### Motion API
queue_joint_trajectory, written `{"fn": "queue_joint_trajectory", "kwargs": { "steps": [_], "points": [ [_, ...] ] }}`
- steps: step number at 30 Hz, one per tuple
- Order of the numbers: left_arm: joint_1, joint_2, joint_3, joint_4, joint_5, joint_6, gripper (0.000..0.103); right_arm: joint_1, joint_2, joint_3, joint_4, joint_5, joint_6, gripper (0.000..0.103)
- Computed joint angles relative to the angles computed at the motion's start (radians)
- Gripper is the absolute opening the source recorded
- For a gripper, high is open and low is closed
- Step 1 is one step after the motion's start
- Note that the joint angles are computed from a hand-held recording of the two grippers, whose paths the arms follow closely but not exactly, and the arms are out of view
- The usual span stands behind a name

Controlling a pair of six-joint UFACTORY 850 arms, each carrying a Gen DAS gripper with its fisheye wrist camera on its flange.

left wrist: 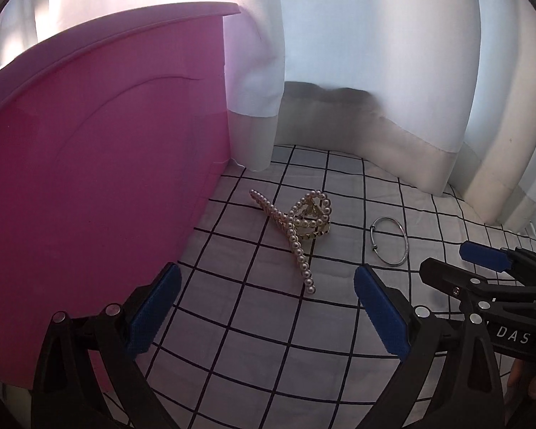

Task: Organize jewelry
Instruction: 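Grasp the silver bangle with the right tool while the left tool grasps the pearl hair claw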

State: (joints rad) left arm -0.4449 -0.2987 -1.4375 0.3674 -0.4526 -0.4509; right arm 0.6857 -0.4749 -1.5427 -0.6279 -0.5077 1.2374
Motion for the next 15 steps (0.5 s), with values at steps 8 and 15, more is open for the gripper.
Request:
{"fn": "queue_joint_trajectory", "kwargs": {
  "steps": [8, 15],
  "points": [
    [0.001, -0.039, -0.002, 0.075, 0.029, -0.03, 0.096, -0.034, -0.057, -0.049, 0.063, 0.024, -0.165, 0.07],
    [-0.009, -0.057, -0.007, 0.153, 0.034, -0.089, 0.096, -0.041, -0.089, -0.095, 0.059, -0.015, -0.255, 0.07]
  ]
}}
